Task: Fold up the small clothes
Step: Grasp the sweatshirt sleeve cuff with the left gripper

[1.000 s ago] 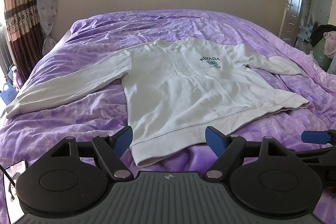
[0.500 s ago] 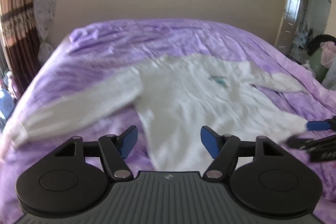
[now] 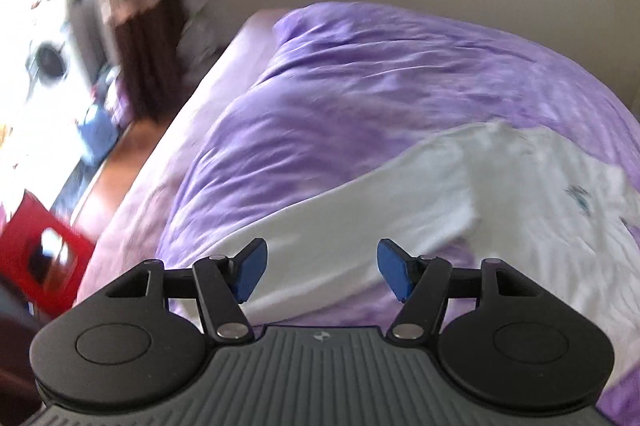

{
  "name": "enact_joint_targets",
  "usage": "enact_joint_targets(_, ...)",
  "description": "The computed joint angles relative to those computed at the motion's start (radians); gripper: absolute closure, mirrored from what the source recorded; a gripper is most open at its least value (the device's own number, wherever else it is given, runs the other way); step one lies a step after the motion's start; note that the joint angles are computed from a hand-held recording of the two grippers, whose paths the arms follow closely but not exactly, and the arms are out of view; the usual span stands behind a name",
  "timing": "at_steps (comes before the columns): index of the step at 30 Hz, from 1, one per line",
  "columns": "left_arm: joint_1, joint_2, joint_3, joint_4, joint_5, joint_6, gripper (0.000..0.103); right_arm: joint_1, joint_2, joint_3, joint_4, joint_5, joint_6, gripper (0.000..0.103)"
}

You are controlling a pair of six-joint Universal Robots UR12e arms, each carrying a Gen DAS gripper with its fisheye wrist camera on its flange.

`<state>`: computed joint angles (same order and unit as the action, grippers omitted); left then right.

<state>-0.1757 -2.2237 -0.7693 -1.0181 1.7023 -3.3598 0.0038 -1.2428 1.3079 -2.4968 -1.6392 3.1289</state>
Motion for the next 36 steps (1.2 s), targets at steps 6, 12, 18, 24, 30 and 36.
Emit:
enact_joint_targets(6,0.083,0.038,-0.144,0.051,-0.083,-0.222,0.027,0.004,0.045,-0.01,-0.037,0.041,0.025,0.038)
enact_joint_targets(12,0.128,0.075,-0.292,0.17,-0.123,-0.398,0.027,0.01,0.064,-0.008,-0.022,0.045,0.004,0.036)
enact_joint_targets(18,0.132,0.068,-0.322,0.193,-0.121,-0.488,0.036,0.018,0.078,-0.009,-0.034,0.038,-0.008,0.035)
enact_joint_targets(24,0.093,0.067,-0.282,0.268,-0.056,-0.398,0.098,0.029,0.095,-0.028,0.001,0.029,-0.056,0.029)
enact_joint_targets(30,0.019,0.008,-0.1,0.269,-0.099,-0.169,0.098,0.03,0.132,-0.105,0.153,0.018,-0.027,0.046)
enact_joint_targets(36,-0.061,-0.176,0.261,0.074,-0.222,0.051,0.098,0.044,0.147,-0.128,0.096,0.071,-0.075,0.062)
